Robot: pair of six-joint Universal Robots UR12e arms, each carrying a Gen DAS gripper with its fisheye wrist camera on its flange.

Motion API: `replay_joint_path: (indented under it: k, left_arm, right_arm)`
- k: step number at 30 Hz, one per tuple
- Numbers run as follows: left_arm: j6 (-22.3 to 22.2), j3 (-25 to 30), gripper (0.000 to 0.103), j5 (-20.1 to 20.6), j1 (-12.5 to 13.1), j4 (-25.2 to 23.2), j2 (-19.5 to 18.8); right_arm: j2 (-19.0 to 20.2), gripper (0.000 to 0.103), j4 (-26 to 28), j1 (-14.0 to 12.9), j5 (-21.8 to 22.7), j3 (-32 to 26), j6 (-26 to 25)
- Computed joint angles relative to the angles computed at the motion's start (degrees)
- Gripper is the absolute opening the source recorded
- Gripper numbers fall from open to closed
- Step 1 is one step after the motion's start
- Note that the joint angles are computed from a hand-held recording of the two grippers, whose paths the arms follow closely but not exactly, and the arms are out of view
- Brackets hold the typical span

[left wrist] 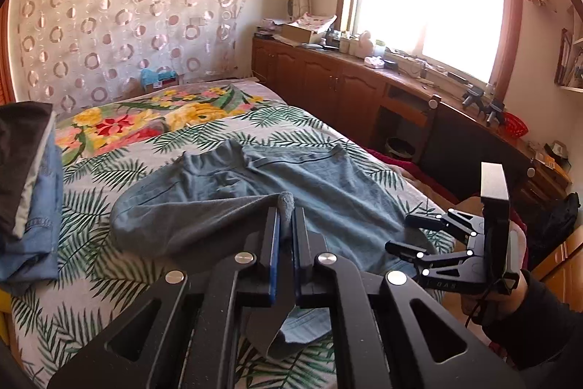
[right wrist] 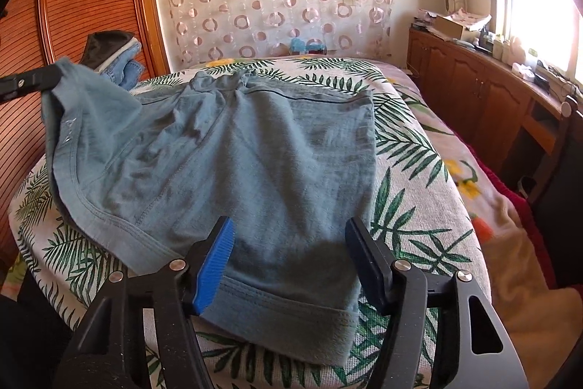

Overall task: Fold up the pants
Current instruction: 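Lift the held leg with the left tool, fold it over the other leg, release, then move the right tool to the folded leg hem and grasp it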

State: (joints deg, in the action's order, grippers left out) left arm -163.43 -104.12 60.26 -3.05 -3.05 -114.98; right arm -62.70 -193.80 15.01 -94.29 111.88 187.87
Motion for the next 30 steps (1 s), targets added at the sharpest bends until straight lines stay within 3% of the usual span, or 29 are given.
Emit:
replay_joint_path:
  k: [4,13,15,20,24,27,28,30]
  left_arm:
    - [0.2,0.8,0.007,-0.7,-0.7,-0.6,-0.4]
    - [1.3,0.1,0.008,1.9,-1.5,-2.3,-0.8]
    - [0.7,-0.3,0.012,2.3,-1.5,-1.8,-0.8]
    - [-1.0,-1.2,0.045,2.6,-1.0,0.7,-0.7]
    - [-1.9,-1.6,0.047,3.3,-0.5,1.1,-0.4]
    - [-2.8,-1.8,0.078,3.6,0.1,2.2,-0.7]
    - [-3.5,-1.9,0.083,3.2,0.4,2.4,-0.9]
    - [-4.1,-1.8,0.083,3.9,0.5,1.5,-1.1]
  right_arm:
    - [-0.3,0.065,-0.4,-0.3,0.2,0.4,0.2]
    - [-0.2,0.065,-0.7,-0.1,0.1,0.8,1.2]
    - [-0.2,0.065,-0.8,-0.1,0.3,0.8,1.4]
    - [-0.3,0.065,-0.9,-0.2,0.2,0.9,1.2]
    - [-0.3,0.065,-0.8,0.0,-0.2,0.9,1.0]
    - [-0.3,0.065,-0.8,0.1,-0.5,0.9,0.9]
    - [-0.3,0.065,-0.8,0.1,-0.6,0.9,0.9]
    - [-0.3,0.065,-0.9,0.1,-0.6,0.9,1.0]
